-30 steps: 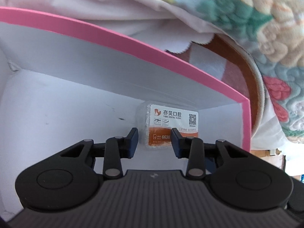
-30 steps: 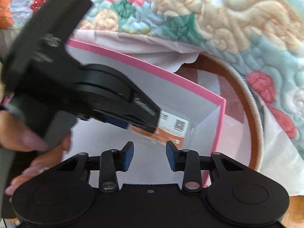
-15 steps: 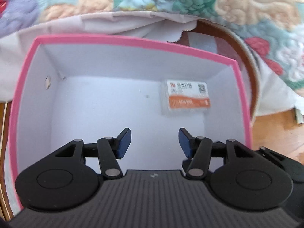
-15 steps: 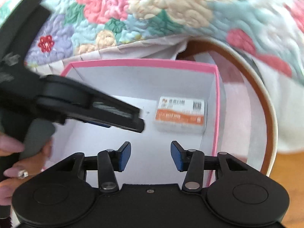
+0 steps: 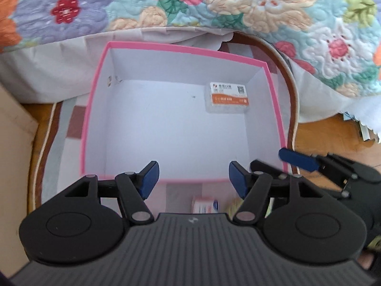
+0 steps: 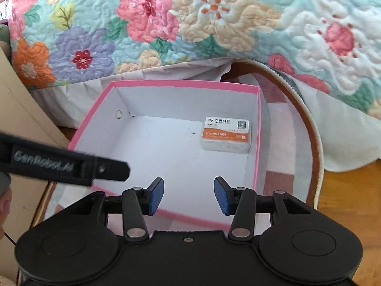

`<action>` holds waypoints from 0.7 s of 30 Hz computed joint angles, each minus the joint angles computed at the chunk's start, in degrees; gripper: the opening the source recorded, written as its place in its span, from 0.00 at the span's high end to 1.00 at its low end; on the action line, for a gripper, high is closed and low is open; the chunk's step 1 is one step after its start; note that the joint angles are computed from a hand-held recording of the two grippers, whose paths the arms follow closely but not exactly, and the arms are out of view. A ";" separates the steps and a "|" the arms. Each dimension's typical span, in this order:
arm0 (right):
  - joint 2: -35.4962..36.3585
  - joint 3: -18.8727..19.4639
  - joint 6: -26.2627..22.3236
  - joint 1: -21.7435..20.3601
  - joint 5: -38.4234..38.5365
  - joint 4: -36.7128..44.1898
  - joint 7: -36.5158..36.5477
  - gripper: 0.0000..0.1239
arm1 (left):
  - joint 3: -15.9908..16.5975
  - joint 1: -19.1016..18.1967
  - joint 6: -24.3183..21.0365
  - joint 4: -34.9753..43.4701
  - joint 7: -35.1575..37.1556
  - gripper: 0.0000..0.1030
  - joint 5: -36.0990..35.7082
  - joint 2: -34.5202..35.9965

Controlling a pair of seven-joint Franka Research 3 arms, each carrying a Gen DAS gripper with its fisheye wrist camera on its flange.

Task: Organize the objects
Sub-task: 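Lower the floss case into the pink box, open the left gripper, then withdraw the left tool and move it to the blue wet-wipes pack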

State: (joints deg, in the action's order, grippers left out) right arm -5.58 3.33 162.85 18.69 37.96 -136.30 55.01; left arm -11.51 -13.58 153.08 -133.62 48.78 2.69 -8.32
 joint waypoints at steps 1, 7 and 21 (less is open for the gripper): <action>-1.14 0.15 -0.30 -0.17 -1.07 -0.59 0.77 0.56 | -0.02 -0.20 -0.80 -0.85 0.13 0.37 -0.34 -1.50; -10.29 -0.48 -4.83 0.31 -4.68 -4.62 1.77 0.41 | -0.08 -1.38 -6.36 -5.84 -0.24 0.31 0.23 -12.71; -27.68 -1.87 -22.17 2.47 -9.99 -9.57 0.16 0.29 | -0.27 -6.38 -23.58 -11.55 -0.27 0.16 1.27 -32.89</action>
State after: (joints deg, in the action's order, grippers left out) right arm -33.26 1.46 140.68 21.16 27.97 -145.87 55.16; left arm -11.78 -19.96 129.49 -145.17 48.51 3.96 -41.21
